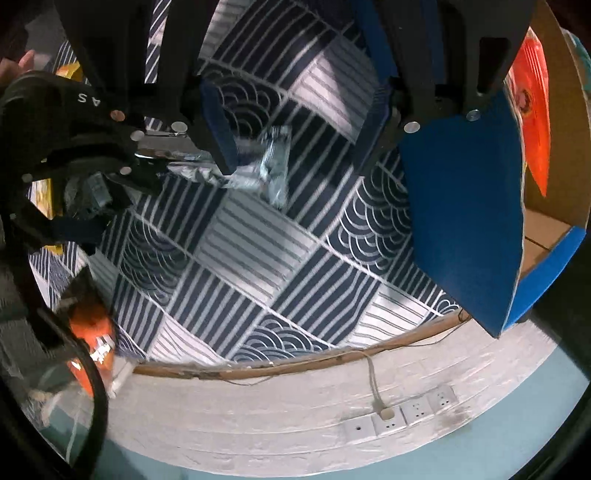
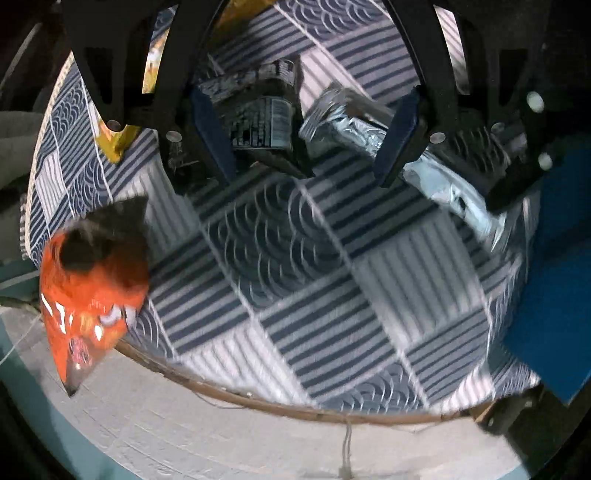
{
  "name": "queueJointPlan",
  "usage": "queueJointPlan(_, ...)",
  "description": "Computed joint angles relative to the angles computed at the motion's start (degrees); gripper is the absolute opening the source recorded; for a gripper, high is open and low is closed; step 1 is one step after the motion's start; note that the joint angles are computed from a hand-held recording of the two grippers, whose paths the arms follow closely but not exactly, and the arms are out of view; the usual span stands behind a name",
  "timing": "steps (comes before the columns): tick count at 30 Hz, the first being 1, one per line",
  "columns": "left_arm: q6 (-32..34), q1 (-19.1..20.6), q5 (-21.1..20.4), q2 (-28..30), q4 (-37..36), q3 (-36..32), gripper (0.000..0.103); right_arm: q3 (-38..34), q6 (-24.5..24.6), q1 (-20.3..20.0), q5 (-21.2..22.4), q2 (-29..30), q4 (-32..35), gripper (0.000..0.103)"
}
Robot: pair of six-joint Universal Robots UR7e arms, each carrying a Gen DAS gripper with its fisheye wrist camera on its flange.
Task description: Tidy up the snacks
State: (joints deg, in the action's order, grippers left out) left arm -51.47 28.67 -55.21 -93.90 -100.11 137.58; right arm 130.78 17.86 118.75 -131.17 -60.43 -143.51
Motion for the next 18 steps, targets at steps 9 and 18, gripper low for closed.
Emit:
queueJointPlan(9, -3.2, -5.9, -3.5, -4.0, 5.8, 1.6, 0.071, 6.9, 3.0, 0.9, 4.9, -6.4, 0.1, 0.077)
queueJointPlan(18, -7.2, -9.8, -5.5, -6.3, 9.0, 1.3, 0.073, 12.4, 6.6, 4.6, 2.3, -18.2, 2.1, 0.077)
